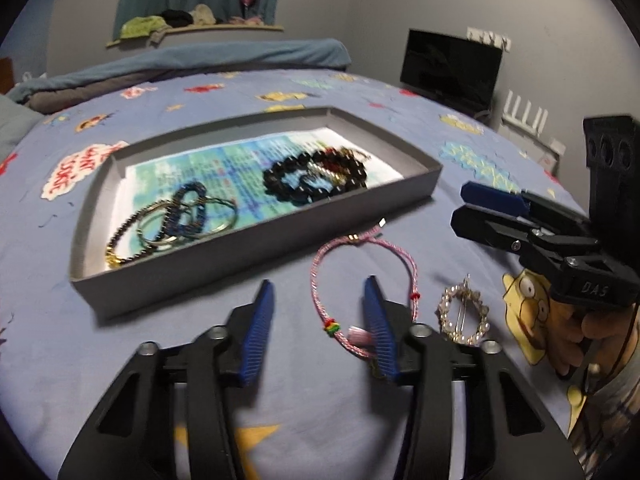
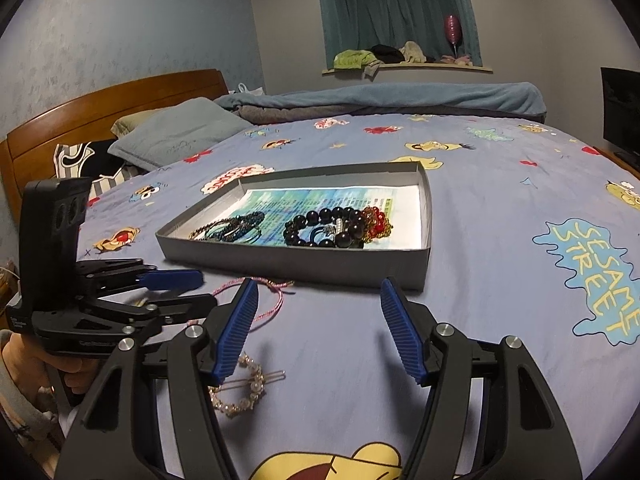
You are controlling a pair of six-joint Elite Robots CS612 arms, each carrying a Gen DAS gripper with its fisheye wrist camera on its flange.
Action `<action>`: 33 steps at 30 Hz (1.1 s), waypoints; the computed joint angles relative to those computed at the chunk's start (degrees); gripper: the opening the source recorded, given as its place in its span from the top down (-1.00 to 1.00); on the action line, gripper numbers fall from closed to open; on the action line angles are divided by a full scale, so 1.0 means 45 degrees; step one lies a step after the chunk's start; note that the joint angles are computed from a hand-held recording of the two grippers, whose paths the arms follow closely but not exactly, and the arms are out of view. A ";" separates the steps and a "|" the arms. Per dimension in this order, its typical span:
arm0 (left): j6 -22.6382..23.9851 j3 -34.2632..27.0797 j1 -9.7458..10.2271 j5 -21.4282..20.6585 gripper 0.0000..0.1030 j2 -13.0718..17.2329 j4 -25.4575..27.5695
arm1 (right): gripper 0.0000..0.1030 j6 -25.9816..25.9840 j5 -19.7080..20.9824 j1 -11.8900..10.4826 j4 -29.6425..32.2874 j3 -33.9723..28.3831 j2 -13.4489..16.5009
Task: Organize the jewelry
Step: 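Move both open tools back toward the pink string bracelet and pearl hairpin, then grasp the pink string bracelet with the left tool while the right tool grasps the pearl hairpin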
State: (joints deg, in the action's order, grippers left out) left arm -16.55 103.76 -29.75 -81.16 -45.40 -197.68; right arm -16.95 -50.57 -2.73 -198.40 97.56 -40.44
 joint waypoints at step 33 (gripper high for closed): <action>-0.0518 0.1613 0.0226 0.0590 0.53 -0.0706 -0.0377 | -0.26 -0.4407 -0.0614 0.0415 0.1814 0.1171 -0.0671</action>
State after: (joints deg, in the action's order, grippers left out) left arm -18.88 111.02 -28.73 -78.50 -48.57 -199.38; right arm -36.78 -53.34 -0.86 -190.24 102.84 -43.46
